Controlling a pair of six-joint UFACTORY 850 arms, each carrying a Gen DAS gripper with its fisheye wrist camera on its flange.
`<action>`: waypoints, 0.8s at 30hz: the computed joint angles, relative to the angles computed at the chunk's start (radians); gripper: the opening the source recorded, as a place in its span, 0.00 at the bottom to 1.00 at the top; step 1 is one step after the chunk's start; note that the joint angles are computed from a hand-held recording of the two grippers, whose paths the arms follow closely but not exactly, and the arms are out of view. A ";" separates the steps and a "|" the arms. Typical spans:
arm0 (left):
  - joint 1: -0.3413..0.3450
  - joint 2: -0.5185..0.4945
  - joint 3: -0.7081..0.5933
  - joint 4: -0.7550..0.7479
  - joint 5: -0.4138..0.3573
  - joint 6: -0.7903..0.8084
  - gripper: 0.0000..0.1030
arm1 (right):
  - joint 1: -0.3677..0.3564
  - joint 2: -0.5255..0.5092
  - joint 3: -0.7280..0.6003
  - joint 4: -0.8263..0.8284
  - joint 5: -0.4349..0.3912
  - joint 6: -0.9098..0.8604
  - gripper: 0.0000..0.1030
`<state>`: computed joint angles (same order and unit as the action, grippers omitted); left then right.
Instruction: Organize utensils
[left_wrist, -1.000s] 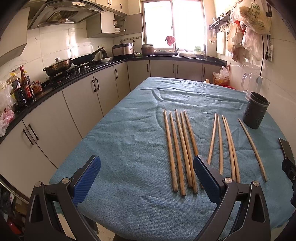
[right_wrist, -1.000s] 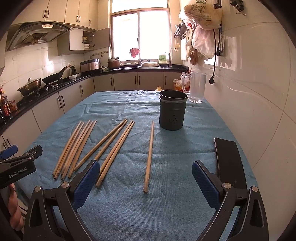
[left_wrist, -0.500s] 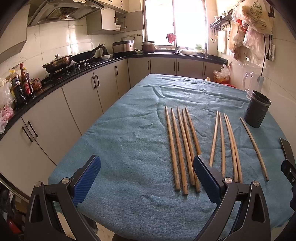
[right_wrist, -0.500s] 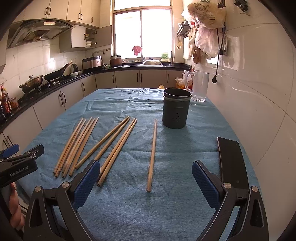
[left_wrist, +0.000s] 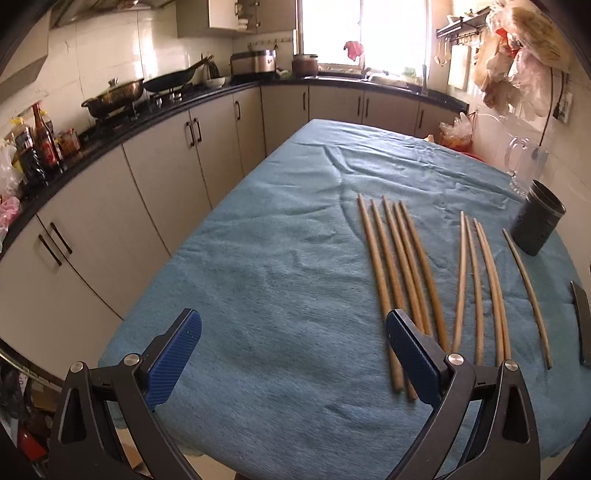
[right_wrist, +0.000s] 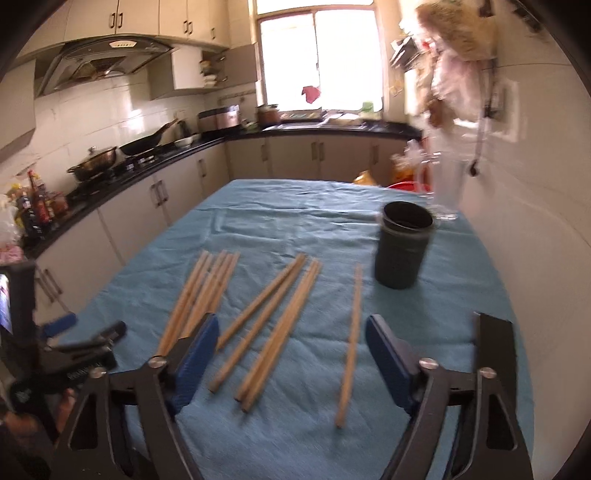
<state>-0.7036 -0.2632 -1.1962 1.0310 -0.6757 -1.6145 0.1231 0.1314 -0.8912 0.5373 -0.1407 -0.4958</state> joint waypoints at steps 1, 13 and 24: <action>0.006 0.001 0.001 -0.006 0.008 0.006 0.94 | -0.004 -0.024 -0.032 0.057 -0.036 -0.048 0.75; 0.060 0.026 0.022 -0.108 0.064 0.096 0.75 | -0.020 -0.468 -0.514 -0.047 -0.472 0.283 0.30; 0.102 0.038 0.037 -0.135 0.092 0.113 0.75 | -0.013 -0.656 -0.703 -0.188 -0.582 0.496 0.22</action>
<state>-0.6011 -0.2252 -1.1587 0.8958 -0.5839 -1.5019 0.1105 -0.5249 -1.5947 0.3491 -0.7231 -0.0002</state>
